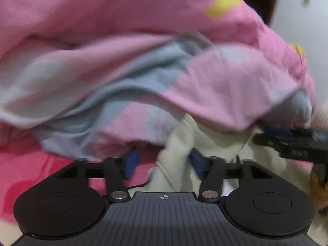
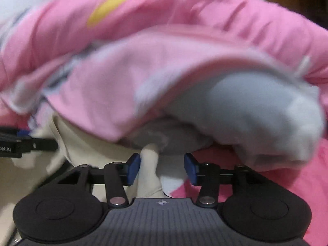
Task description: Fold clothes
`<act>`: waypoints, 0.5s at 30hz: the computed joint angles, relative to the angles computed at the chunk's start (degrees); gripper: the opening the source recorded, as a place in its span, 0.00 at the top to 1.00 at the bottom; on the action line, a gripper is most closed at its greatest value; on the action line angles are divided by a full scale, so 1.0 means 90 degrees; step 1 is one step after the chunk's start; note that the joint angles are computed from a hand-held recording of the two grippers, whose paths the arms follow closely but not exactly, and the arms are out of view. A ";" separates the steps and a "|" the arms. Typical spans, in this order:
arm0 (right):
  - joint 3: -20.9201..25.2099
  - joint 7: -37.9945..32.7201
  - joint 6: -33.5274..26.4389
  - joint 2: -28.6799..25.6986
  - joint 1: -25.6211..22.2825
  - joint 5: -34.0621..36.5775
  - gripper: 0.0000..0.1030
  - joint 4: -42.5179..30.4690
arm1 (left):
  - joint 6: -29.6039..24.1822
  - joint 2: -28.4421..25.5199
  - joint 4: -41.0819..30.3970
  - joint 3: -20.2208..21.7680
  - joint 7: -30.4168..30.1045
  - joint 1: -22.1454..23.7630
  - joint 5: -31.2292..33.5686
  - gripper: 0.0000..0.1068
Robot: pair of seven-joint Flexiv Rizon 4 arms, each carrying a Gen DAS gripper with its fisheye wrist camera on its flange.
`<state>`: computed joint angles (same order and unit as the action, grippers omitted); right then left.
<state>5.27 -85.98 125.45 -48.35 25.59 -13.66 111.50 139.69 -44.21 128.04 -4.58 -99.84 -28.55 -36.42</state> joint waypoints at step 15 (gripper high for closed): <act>0.0594 0.1003 -0.0666 0.0542 0.0185 -0.0835 0.50 0.0713 | 0.2267 0.0544 0.0839 -0.1369 0.1478 -0.2937 -0.5193 0.42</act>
